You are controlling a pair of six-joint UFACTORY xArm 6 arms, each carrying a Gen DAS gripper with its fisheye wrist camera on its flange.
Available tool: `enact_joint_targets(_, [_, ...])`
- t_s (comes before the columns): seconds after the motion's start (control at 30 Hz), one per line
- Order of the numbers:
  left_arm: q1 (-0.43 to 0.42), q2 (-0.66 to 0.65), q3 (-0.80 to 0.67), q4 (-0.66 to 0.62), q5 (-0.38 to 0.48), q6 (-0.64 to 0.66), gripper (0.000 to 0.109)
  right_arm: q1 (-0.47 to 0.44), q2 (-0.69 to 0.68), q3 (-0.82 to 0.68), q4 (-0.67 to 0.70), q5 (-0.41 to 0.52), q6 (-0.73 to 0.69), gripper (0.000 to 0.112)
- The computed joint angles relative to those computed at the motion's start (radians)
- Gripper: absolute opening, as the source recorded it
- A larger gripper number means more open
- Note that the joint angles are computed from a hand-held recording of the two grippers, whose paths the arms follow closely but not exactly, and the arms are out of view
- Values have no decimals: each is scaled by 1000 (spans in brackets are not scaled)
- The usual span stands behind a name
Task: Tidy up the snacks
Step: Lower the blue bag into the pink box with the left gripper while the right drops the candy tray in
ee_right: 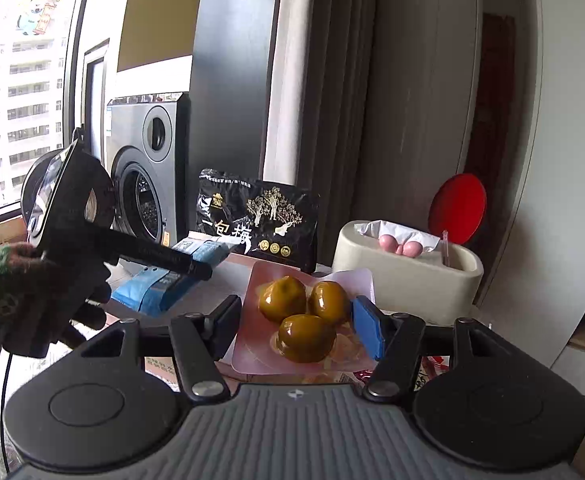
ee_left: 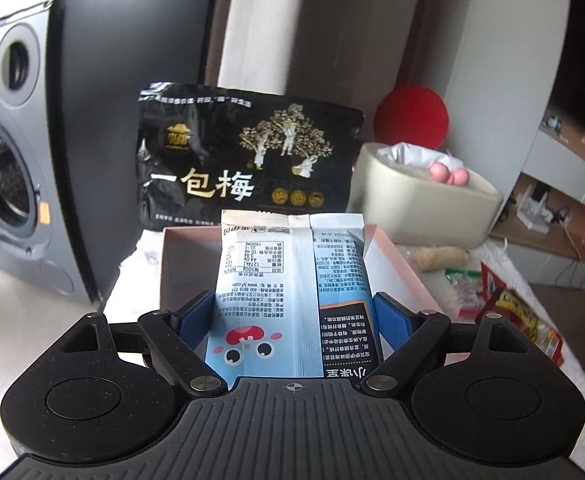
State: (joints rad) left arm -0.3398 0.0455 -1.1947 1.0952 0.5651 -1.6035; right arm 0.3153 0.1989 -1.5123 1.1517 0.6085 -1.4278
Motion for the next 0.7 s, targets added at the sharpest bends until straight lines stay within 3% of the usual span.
enact_joint_targets(0.17, [13,27,6,9,-61,50,89,63,255,-343,-164,88,301,61])
enact_joint_targets(0.37, [7,45,4,35,-49,71,89,101,591,-842,-305,356,605,65])
enact_joint_targets(0.57, [24,31,6,93,-77,-12,85,62,498,-682,-248,242,488,73])
enact_joint_targets(0.7, [5,-19,24,178,-46,-159,84,13,409,-505,-268,69,408,77])
